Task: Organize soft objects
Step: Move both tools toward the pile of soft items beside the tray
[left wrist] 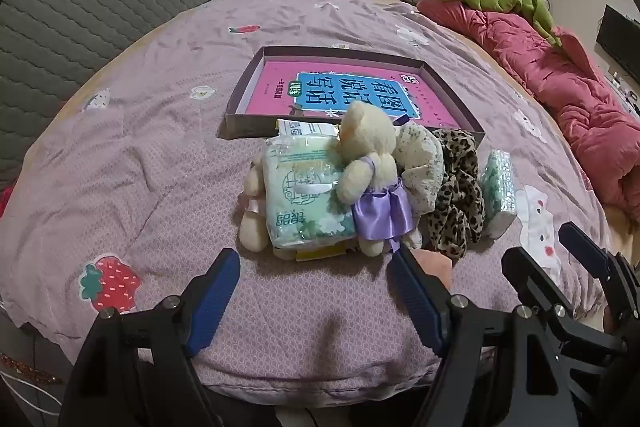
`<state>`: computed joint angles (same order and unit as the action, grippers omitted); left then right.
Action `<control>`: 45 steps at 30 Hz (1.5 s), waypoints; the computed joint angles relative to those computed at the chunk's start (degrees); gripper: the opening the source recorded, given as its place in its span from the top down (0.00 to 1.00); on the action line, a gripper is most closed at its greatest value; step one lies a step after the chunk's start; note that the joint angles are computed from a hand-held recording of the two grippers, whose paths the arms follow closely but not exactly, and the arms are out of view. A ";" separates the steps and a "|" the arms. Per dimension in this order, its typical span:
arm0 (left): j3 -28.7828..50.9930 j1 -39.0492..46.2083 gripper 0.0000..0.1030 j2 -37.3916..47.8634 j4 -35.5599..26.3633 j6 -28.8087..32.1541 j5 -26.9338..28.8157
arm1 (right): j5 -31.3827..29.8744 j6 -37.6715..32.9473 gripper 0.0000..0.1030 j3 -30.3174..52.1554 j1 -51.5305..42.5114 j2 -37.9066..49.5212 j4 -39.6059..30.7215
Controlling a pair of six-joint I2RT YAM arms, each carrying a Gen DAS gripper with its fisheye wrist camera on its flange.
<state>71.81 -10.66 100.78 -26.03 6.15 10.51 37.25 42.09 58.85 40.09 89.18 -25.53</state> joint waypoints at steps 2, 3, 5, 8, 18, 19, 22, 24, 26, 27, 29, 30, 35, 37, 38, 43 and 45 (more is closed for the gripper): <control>-0.16 -0.03 0.25 -0.10 0.10 0.03 0.01 | -0.04 -0.10 0.20 0.04 0.00 -0.03 -0.10; -0.19 -0.05 0.25 -0.12 0.06 -0.06 -0.01 | -0.08 -0.16 0.20 -0.03 -0.06 -0.03 0.06; -0.23 0.02 0.25 -0.20 -0.08 -0.07 0.13 | 0.01 -0.14 0.20 -0.03 -0.06 -0.05 0.02; -0.50 0.12 0.25 -0.51 -0.19 0.14 0.22 | 0.00 -0.11 0.20 0.03 -0.02 -0.02 -0.05; -1.04 -0.16 0.25 0.01 1.07 -0.13 0.03 | -0.14 -0.10 0.20 0.11 -0.04 0.19 -0.04; -0.88 -0.14 0.25 0.25 1.10 -0.16 0.08 | -0.11 -0.03 0.20 0.14 -0.01 0.29 -0.02; -0.81 0.07 0.25 0.55 1.00 -0.16 0.38 | -0.12 -0.12 0.20 0.12 0.04 0.32 0.08; -0.14 0.35 0.25 1.03 0.17 -0.21 1.01 | -0.40 -0.55 0.20 0.05 -0.11 0.38 0.39; 0.13 0.64 0.25 1.20 0.10 -0.32 1.11 | -0.66 -1.00 0.20 0.09 -0.18 0.56 0.62; 0.25 0.84 0.25 1.27 0.03 -0.45 1.19 | -0.75 -1.19 0.20 0.09 -0.18 0.64 0.80; 0.60 1.20 0.25 1.46 -0.21 -0.81 1.53 | -0.86 -1.36 0.20 0.04 -0.18 0.59 0.95; 0.60 1.27 0.25 1.52 0.07 -0.77 1.39 | -0.83 -1.28 0.20 0.09 -0.19 0.67 0.92; 0.89 1.58 0.25 1.93 -0.15 -1.47 2.58 | -0.29 -0.27 0.20 0.03 -0.28 0.54 0.61; 0.69 1.75 0.25 1.97 0.81 -1.57 2.82 | -0.24 0.26 0.20 -0.09 -0.58 0.42 0.43; 0.85 1.91 0.25 2.11 0.85 -1.69 2.99 | -0.39 0.36 0.20 -0.23 -0.78 0.31 0.47; 1.30 3.19 0.25 3.54 4.06 -2.62 3.04 | -0.84 0.31 0.20 -1.23 -1.76 -0.23 1.06; 2.74 3.41 0.25 4.67 3.11 -2.84 2.83 | -1.21 0.16 0.20 -1.48 -2.36 -0.29 1.33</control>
<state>74.55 -7.25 105.46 -22.92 3.31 13.34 36.04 42.26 57.37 37.73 88.89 -24.19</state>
